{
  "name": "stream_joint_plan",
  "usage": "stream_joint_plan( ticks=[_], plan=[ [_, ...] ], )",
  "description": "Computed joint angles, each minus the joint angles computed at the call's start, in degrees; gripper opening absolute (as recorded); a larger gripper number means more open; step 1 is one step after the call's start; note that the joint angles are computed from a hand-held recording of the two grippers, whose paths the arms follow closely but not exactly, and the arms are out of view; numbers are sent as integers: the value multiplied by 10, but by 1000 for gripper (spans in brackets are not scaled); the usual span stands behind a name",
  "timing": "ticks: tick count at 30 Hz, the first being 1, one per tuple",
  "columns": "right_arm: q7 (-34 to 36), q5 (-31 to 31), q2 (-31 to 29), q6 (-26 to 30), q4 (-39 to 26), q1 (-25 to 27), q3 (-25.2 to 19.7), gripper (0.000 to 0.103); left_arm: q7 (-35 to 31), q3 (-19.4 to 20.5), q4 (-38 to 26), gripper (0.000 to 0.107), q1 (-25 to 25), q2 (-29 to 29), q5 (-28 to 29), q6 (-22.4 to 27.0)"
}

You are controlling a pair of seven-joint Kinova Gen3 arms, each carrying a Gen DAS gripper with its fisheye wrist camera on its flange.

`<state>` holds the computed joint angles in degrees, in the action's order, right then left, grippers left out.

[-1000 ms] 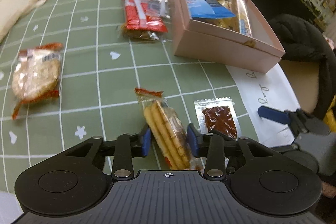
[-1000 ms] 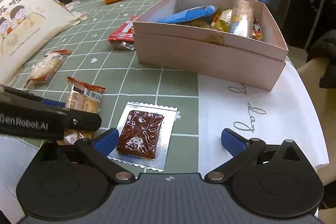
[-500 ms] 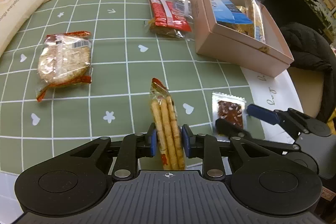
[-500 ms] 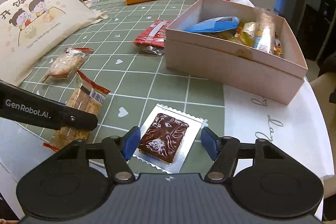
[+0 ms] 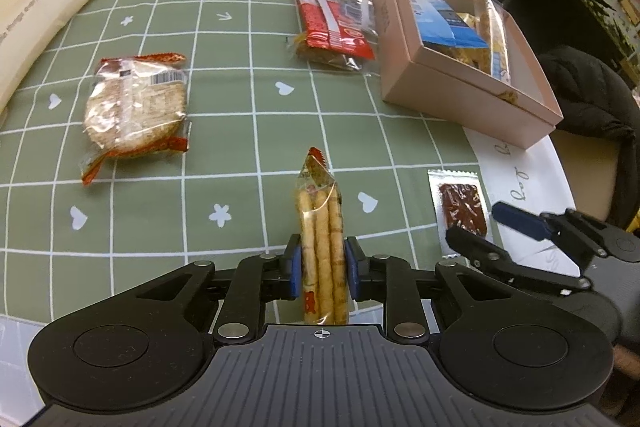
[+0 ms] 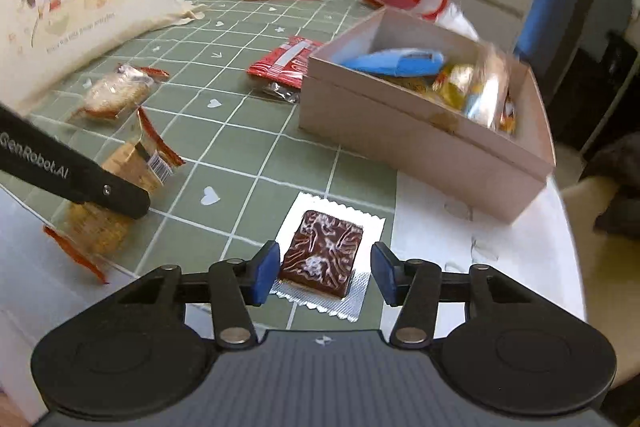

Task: Organize snacks
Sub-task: 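Lift and carry both packets over the pink box with both tools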

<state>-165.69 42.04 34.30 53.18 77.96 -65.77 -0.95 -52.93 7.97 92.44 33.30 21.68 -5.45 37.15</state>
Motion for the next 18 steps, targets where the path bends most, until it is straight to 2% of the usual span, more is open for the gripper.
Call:
stream_joint_plan(
  ticks=[3, 4, 8, 9, 12, 14, 18],
  plan=[
    [-34, -19, -13, -35, 15, 26, -13, 51, -2, 2, 0, 26, -1, 1, 2, 3],
    [-34, -27, -3, -28, 4, 17, 1, 51, -4, 4, -1, 26, -1, 1, 3, 3],
    [-37, -29, 22, 9, -30, 10, 11, 51, -16, 11, -4, 26, -3, 0, 10, 9],
    [-25, -33, 21, 11, -31, 14, 7, 42, -22, 13, -7, 26, -3, 0, 12, 13],
    [19, -56, -9, -7, -9, 35, -15, 38, -43, 22, -23, 26, 1, -5, 15, 23],
    [13, -59, -46, -29, 28, 38, -14, 38, -59, 28, -40, 26, 3, -8, 17, 29],
    [-8, -33, -119, -23, 65, 44, -16, 38, -143, 56, -102, 26, -17, -14, 53, 23]
  ],
)
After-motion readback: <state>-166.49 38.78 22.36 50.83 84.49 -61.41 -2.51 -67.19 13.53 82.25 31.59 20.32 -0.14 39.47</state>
